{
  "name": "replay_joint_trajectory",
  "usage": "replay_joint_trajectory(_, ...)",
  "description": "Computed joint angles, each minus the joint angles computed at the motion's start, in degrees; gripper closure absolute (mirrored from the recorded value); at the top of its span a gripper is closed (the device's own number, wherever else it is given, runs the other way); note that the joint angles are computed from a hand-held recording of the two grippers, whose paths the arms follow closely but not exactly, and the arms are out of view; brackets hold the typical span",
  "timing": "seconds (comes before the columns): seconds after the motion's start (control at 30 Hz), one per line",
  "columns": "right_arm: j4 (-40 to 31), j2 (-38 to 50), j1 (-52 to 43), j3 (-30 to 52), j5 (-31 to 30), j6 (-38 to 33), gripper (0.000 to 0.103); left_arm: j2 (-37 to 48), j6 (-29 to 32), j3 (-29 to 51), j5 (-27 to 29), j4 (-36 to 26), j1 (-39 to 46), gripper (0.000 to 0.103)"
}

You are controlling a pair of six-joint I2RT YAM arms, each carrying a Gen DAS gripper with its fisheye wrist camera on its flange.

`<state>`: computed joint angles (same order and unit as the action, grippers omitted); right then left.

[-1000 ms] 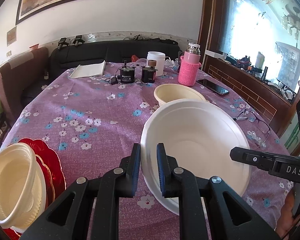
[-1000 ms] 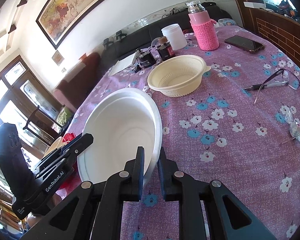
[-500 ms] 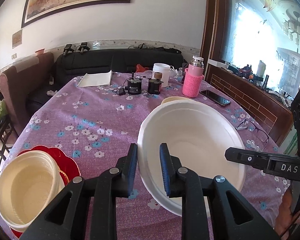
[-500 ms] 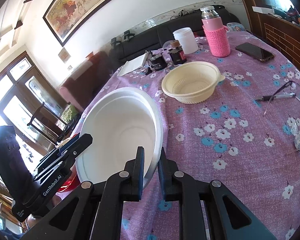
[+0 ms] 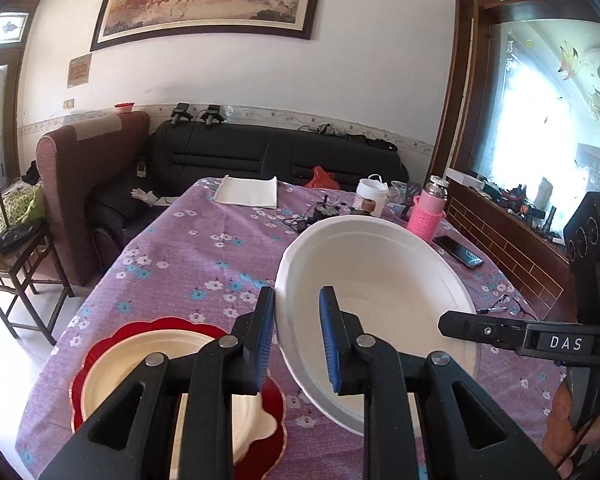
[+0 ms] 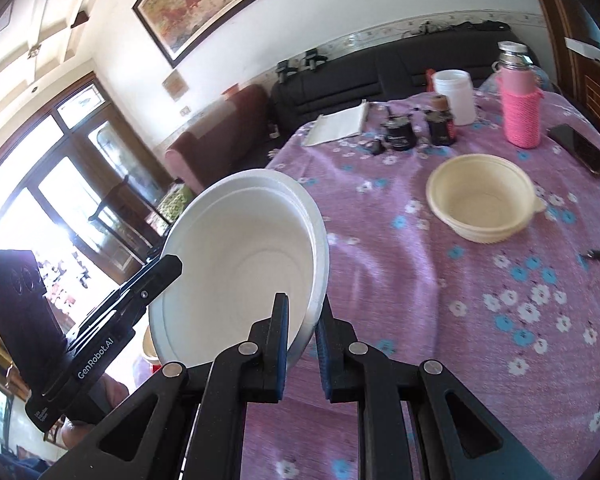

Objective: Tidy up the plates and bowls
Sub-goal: 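Lower the large white bowl onto the beige bowl on the stack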

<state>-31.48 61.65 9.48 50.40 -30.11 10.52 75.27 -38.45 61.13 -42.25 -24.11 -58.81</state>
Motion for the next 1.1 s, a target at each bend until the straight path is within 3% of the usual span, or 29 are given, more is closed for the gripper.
replay_joint_trajectory(0.43,2.4,16.3,20.4,11.7,3.7,8.9,0.087,-18.9,-8.9,-10.4,-1.8,-13.9,5.1,0.082)
replay_joint_trajectory(0.63,3.3,20.5,24.1,13.0,4.9,9.7,0.087,-22.9,-9.9,-14.9,1.4,-14.0,8.5,0.082)
replay_joint_trajectory(1.1,4.0,22.9,26.6,11.8,6.8,10.4,0.086,-23.2,-9.7,-18.9,6.4,-12.2,12.6,0.082)
